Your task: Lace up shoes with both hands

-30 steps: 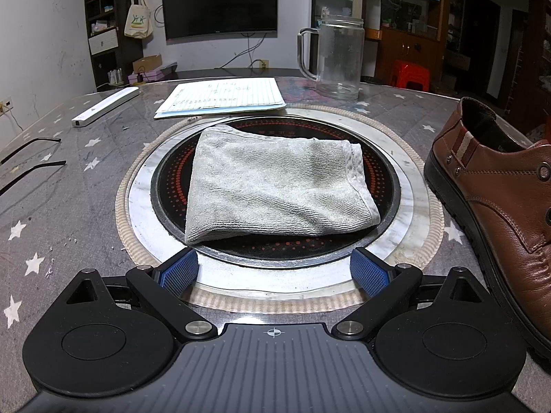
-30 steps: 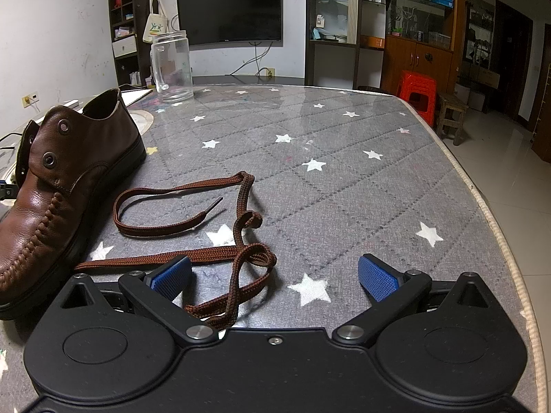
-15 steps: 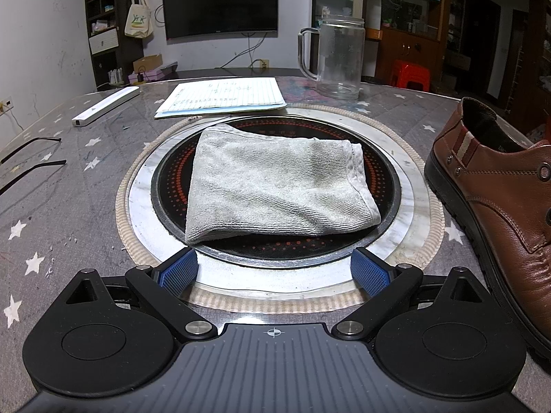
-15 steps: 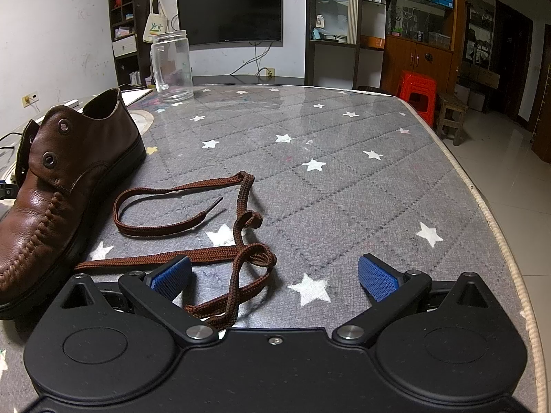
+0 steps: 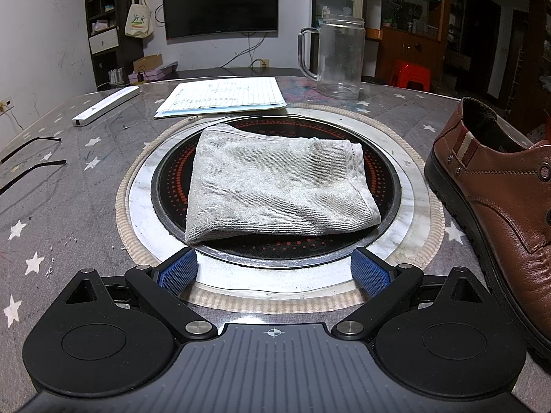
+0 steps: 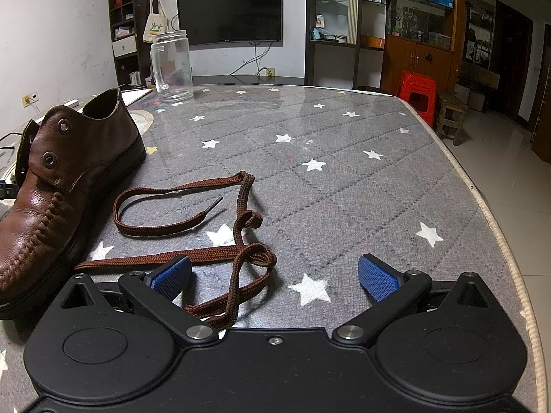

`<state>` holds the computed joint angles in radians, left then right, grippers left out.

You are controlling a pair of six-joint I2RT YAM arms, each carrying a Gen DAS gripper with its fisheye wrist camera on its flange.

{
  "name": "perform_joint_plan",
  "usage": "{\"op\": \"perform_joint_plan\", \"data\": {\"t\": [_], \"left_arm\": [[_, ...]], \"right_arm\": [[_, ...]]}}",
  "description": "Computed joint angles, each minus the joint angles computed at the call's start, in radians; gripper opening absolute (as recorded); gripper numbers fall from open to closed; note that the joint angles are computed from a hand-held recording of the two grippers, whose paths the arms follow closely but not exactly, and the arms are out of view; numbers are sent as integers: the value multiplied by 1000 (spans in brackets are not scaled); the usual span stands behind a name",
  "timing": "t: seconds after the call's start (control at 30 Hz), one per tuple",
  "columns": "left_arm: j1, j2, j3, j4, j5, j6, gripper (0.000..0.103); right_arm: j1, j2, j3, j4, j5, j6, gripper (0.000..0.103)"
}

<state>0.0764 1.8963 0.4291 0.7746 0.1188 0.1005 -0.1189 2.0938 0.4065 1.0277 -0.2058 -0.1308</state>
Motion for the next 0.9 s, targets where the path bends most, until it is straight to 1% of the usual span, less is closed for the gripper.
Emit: {"op": "perform_joint_plan", "data": {"t": [0.9], "left_arm": [[-5, 4, 2, 1, -5, -4, 98]], "right_arm": [[10, 4, 2, 2, 4, 11, 103]]}}
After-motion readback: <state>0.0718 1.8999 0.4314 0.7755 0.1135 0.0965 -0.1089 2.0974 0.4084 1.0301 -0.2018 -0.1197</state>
